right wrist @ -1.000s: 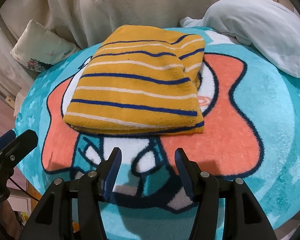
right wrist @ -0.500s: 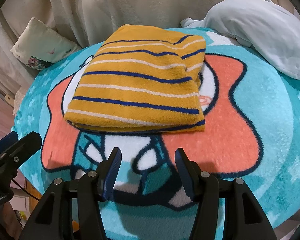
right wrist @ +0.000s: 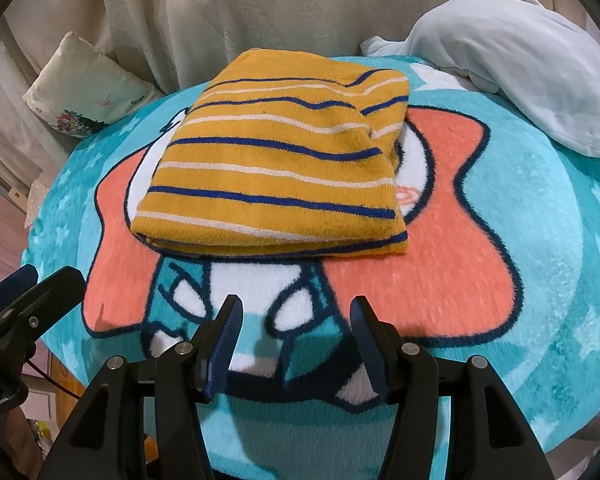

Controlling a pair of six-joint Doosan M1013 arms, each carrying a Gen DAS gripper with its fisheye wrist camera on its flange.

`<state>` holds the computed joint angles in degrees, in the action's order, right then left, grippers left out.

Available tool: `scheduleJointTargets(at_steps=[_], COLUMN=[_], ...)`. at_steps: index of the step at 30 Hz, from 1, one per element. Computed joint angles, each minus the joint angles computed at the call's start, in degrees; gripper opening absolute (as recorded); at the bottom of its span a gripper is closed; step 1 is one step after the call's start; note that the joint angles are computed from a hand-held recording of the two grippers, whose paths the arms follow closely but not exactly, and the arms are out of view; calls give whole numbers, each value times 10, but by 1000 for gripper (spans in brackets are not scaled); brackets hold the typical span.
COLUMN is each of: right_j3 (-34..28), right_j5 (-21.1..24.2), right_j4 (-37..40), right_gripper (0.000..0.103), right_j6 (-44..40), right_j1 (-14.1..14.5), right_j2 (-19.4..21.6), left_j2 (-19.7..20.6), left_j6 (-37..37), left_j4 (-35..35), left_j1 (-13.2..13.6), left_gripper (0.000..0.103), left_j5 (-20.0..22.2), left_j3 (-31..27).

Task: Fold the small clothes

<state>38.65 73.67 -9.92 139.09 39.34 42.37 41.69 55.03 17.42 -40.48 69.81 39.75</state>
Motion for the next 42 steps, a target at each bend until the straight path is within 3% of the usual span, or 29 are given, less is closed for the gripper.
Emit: scheduleJointTargets(at_steps=[42], right_j3=[-2], right_j5=[7], right_j4=[-6], right_gripper=[62], right_j6=[-6], right_j1=[6], right_j2=[-2], left_j2=[-15], left_j6=[-9], left_j4=[-2], left_j1=[-2], left_gripper=[103], left_j5=[-11], left_j3=[26])
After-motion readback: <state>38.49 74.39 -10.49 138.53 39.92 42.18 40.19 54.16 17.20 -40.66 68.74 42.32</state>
